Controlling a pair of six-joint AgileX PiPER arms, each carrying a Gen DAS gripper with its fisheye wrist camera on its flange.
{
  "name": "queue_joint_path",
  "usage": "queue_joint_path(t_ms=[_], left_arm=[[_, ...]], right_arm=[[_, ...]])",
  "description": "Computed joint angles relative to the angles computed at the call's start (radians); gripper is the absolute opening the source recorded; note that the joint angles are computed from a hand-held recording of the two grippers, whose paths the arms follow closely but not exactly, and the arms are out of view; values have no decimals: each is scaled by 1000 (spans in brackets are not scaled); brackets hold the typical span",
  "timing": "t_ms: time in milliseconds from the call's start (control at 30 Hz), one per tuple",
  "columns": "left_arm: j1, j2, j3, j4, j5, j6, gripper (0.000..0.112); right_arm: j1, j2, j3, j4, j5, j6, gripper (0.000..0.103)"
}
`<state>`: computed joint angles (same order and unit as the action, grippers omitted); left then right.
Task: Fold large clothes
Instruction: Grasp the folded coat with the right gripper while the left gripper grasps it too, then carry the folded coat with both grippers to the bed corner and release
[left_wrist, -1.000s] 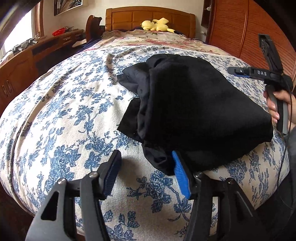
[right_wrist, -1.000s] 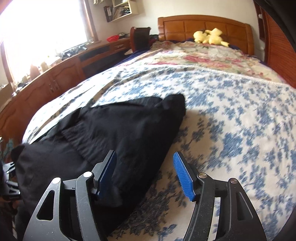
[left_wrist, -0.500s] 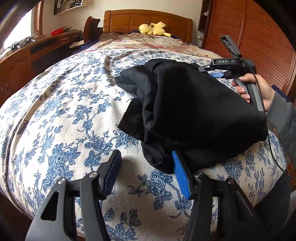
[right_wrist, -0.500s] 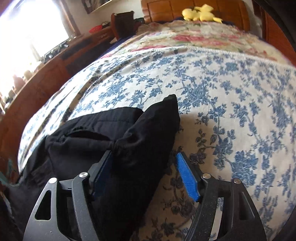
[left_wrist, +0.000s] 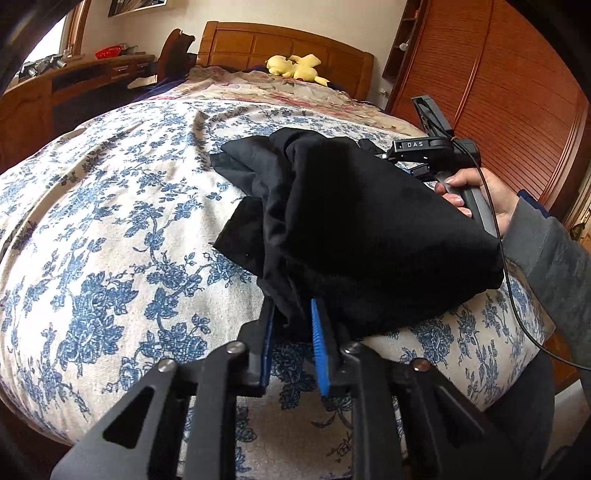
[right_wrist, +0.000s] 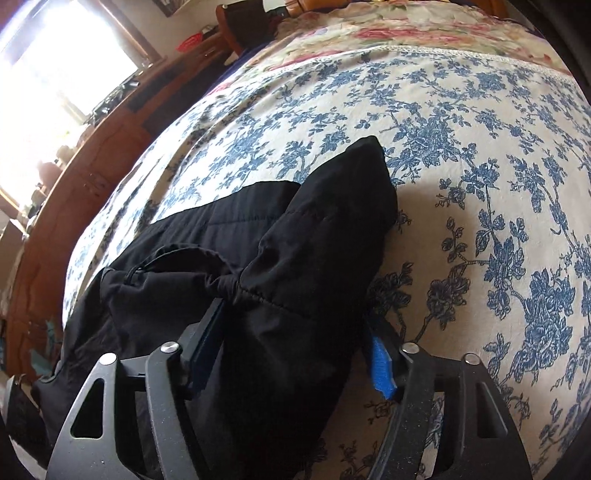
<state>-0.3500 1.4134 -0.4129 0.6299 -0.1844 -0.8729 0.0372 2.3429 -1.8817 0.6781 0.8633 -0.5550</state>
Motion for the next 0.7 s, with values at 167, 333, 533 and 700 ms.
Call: queue_joint_path(t_ms=[167, 333, 533, 700], left_arm=[[28, -28, 16, 37, -19, -17, 6], [124, -89, 48, 220, -51, -151, 4], [398, -171, 90, 595, -183, -391, 4], [814, -174, 63, 890, -405, -455, 3]], right_arm=[[27, -72, 89, -20, -71, -51, 27], [66, -167, 215, -31, -179, -67, 19], [142, -220, 272, -8, -249, -59, 16], [305, -173, 141, -142, -274, 125, 14]])
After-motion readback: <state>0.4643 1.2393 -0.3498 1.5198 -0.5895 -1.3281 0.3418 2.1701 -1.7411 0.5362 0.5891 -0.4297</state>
